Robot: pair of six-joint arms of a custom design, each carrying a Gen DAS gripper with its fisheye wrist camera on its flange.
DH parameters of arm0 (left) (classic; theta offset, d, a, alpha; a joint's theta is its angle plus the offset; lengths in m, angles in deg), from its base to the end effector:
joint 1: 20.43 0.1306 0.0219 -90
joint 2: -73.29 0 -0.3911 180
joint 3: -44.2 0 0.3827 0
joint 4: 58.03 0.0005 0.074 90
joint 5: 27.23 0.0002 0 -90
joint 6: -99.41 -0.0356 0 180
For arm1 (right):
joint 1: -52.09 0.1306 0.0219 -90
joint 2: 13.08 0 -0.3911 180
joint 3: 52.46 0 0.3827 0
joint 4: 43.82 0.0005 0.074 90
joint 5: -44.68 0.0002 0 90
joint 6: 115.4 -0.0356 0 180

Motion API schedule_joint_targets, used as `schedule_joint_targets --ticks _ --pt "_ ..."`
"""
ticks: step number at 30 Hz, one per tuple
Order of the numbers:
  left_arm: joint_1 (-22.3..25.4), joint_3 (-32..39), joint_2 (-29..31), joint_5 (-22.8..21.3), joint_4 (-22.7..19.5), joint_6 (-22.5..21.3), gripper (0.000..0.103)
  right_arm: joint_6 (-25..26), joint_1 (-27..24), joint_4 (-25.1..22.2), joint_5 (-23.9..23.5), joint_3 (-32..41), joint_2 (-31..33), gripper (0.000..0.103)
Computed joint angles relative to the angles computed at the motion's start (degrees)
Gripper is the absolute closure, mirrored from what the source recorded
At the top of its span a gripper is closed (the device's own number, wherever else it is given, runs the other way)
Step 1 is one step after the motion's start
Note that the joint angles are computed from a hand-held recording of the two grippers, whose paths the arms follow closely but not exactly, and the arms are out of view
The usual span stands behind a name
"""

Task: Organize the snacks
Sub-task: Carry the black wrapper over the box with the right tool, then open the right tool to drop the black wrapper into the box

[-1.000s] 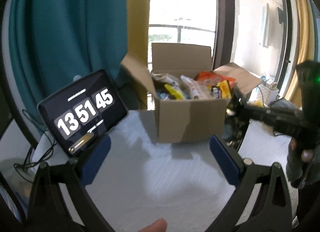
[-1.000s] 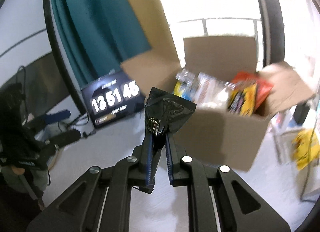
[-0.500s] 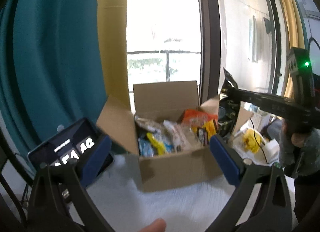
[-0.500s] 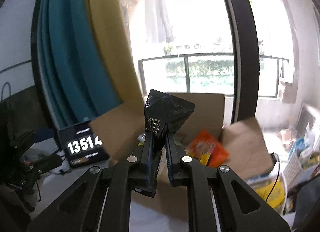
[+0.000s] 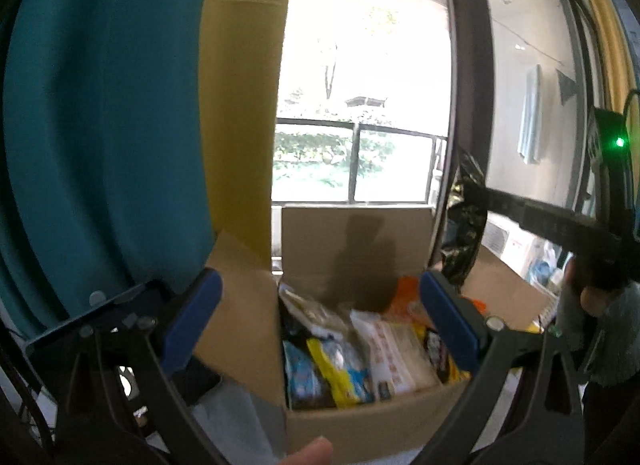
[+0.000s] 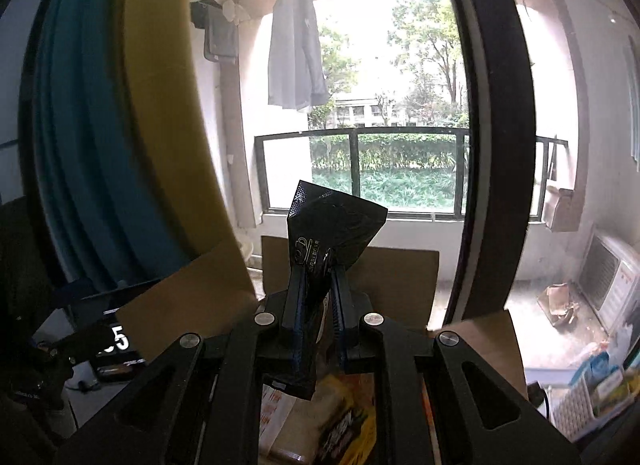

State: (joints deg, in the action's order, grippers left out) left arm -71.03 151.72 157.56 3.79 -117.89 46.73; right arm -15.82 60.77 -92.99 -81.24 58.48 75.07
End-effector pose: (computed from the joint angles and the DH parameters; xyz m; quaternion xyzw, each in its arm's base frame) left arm 0.2825 -0.2966 0.6156 -0.1297 0.7980 0.0451 0.5868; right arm 0.4459 0.0887 0.6239 -0.2887 0.7724 0.2581 0.5035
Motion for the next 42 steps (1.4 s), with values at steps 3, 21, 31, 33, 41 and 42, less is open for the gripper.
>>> schedule_joint_targets --ticks 3,21,31,33,41,42 --pt "3.40 -0.54 0.37 2.70 4.00 -2.84 0.003 -0.33 1.42 0.52 2.19 1.66 2.58 0.089" --pt "10.74 -1.51 1.43 10.22 6.20 -2.02 0.003 -1.67 5.67 3.63 11.26 0.88 5.99 0.043" --pt "7.03 -0.22 1.25 8.19 4.53 -1.57 0.003 -0.88 3.33 1.05 8.53 -1.82 0.58 0.043" --pt "5.71 0.37 1.24 7.15 3.43 -0.94 0.003 -0.81 2.81 0.39 7.88 -2.51 -0.77 0.043" --pt "1.12 2.05 0.98 2.77 -0.12 1.26 0.003 -0.54 2.41 -1.86 7.07 -4.33 -5.01 0.043" --pt "0.32 2.33 0.96 2.03 -0.72 1.67 0.003 -0.34 2.31 -2.26 6.92 -4.85 -5.84 0.043"
